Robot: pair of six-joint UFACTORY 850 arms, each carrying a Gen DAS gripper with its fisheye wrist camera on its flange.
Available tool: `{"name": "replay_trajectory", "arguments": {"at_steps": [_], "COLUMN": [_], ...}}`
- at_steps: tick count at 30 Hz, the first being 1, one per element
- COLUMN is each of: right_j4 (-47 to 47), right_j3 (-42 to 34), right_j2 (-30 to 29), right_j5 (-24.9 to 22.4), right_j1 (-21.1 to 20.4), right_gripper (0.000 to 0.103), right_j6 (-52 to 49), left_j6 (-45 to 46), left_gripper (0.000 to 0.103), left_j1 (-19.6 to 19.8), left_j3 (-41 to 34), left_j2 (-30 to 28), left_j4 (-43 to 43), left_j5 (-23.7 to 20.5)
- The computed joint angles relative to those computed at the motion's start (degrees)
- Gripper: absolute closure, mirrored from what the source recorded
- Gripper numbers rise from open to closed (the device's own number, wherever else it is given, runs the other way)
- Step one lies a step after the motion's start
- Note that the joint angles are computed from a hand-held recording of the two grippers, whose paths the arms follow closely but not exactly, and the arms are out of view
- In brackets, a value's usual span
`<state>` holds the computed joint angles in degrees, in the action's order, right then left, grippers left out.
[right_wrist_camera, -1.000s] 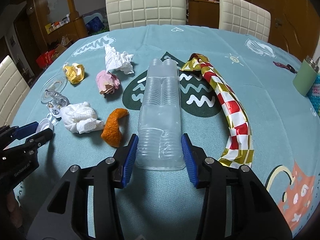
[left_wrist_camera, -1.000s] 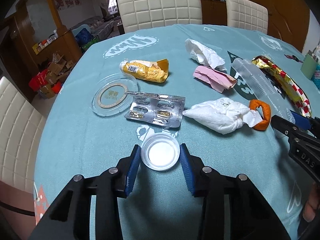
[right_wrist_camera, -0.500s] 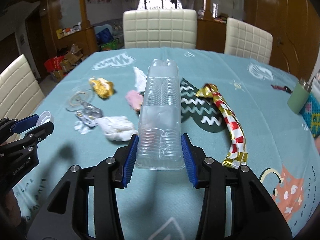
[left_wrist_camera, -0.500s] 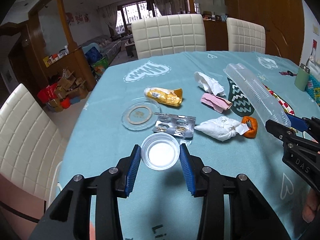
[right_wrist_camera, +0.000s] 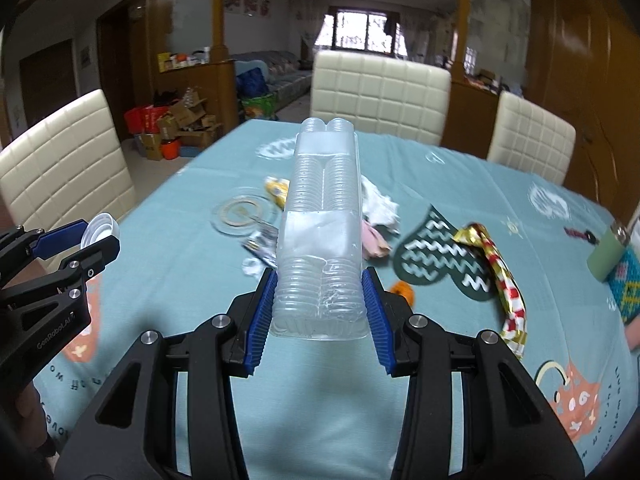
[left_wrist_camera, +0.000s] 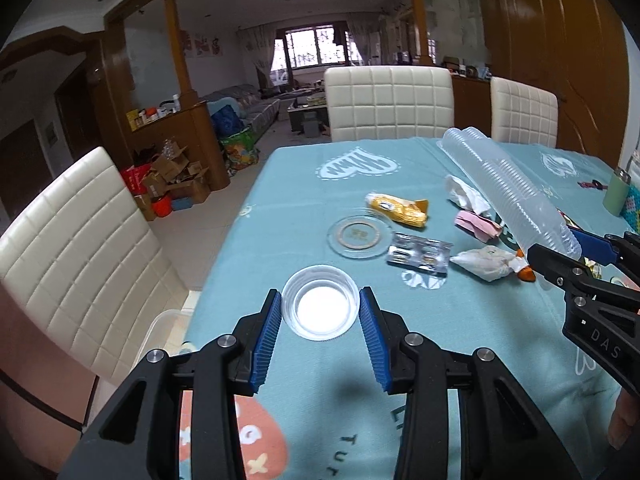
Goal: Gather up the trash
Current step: 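Lift the plastic bottle with the right gripper while the left gripper lifts the white lid, then carry both over the clear bin, open the left gripper then the right to drop lid and bottle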
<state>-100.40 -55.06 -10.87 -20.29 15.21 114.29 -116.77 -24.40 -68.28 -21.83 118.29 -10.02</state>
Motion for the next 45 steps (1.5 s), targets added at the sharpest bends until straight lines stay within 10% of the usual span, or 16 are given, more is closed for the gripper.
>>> {"name": "replay_trajectory", "arguments": {"at_steps": [13, 45], "right_j4": [0.2, 21.8], "right_j3": [-5.1, -26.1], "right_j2": [-2.8, -19.9], "right_j5": [-1.5, 5.2], "right_j1": [6.2, 12.8], "right_gripper": [0.058, 0.058], "right_j6": [-4.4, -34.2], "left_j6": [-22.2, -13.9], "left_gripper": [0.064, 0.064], "left_j1": [5.6, 15.3], "left_j3": [5.9, 4.6], "left_j2": [4.6, 0.8], "left_j4": [18.9, 7.3], "left_j5": [-3.0, -4.2]}}
